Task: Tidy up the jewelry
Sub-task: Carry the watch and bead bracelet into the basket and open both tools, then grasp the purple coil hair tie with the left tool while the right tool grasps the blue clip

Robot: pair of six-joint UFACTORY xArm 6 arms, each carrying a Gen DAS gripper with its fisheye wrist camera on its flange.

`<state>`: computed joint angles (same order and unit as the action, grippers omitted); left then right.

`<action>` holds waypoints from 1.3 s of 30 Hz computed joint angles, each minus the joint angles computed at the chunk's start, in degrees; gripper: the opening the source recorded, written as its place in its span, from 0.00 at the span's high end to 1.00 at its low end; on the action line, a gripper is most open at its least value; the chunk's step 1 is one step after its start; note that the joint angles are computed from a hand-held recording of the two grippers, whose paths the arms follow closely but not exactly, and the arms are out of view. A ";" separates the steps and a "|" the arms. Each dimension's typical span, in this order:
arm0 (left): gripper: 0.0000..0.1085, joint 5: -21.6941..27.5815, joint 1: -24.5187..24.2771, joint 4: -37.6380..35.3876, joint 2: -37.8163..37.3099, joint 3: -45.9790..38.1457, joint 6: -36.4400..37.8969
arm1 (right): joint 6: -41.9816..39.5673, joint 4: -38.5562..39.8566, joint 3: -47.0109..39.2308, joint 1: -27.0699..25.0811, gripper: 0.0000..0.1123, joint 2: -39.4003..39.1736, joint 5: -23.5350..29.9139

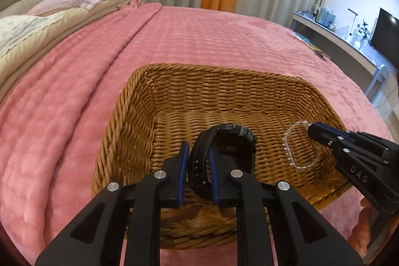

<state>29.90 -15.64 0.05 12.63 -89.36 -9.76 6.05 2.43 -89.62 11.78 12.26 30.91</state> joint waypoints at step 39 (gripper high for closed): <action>0.54 -2.08 -2.00 -25.23 -41.82 46.98 16.85 | -2.36 3.30 50.75 1.76 0.69 -44.26 -6.74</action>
<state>27.82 -17.63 -25.18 -29.19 -42.38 7.09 3.68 5.73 -38.87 13.54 -31.99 24.17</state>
